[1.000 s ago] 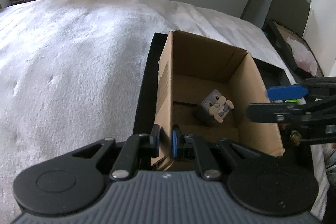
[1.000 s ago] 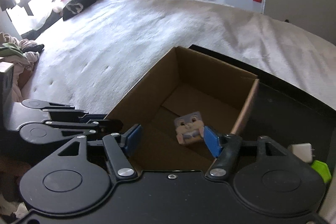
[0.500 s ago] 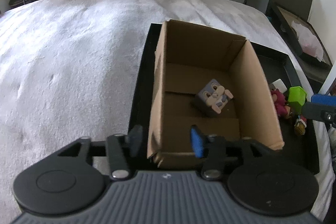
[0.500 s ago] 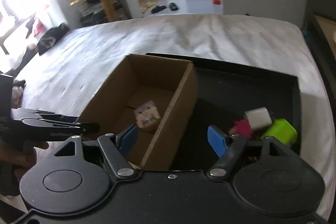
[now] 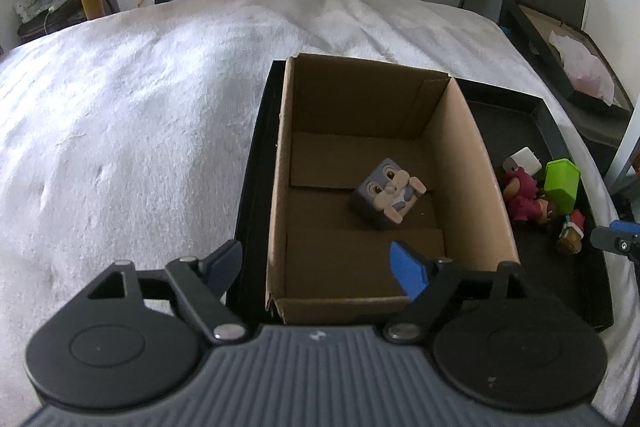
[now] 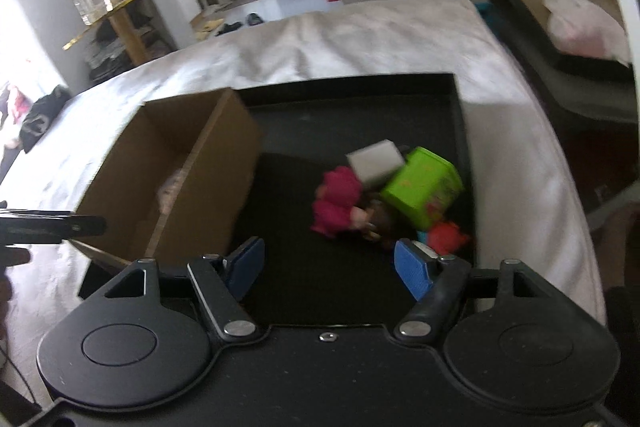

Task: Organize rigid objects
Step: 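Move the right gripper to the red figure on the yellow mug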

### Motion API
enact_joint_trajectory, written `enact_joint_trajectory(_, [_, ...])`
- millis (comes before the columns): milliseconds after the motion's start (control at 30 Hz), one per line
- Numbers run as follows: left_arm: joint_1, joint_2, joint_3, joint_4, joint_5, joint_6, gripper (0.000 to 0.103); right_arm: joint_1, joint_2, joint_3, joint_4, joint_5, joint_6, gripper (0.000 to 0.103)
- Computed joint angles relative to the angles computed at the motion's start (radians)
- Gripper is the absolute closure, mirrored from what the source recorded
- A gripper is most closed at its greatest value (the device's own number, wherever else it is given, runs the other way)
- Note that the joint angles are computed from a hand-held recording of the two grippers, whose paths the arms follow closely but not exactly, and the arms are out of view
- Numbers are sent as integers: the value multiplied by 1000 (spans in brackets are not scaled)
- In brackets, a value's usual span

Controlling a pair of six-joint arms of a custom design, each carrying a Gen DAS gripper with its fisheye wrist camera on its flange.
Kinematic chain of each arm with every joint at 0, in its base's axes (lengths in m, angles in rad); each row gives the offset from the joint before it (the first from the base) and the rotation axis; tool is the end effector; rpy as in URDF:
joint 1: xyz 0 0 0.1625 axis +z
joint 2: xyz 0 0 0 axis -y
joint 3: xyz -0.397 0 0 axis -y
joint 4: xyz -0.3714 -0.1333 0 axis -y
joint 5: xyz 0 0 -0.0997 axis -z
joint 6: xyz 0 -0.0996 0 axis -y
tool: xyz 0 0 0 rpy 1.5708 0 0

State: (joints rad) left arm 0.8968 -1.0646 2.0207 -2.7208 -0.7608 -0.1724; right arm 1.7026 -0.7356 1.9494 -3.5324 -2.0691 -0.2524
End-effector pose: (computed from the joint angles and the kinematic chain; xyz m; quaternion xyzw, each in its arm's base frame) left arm -0.1626 -0.5327 0.1581 0.1901 0.8956 -0.2422 0.3210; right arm 0.1581 -0.5406 0.0846 0.0838 -0.9028 0.3395 0.2505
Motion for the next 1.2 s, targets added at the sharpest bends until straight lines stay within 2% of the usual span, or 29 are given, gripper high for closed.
enact_joint_trajectory(133, [-8,-4,6,-8,-1,-16,23,-22,6,17,-34,-26,-15,38])
enact_joint_trajectory(333, [-29,11,16,-46,16,15,23,-57,23,11,-40,-46,51,39])
enact_joint_trajectory(433, [-31,24,16,-75,23,21,23,-70,40,-8,-25,-56,104,39])
enact_joint_trajectory(533, [-29,32,7,-56,31,4,23,-74,66,-48,6,-103,144,39])
enact_joint_trajectory(733, [-37,28,13,-45,59,-22,23,-60,121,-124,7,-147,143,40])
enact_joint_trajectory(800, [-39,28,14,-37,71,-30,23,-56,135,-148,36,-178,162,54])
enact_joint_trajectory(967, [-41,29,14,-25,75,-38,23,-53,128,-133,48,-170,179,56])
enact_joint_trajectory(1200, [-38,26,13,-15,76,-69,23,-44,63,-45,138,-135,150,55])
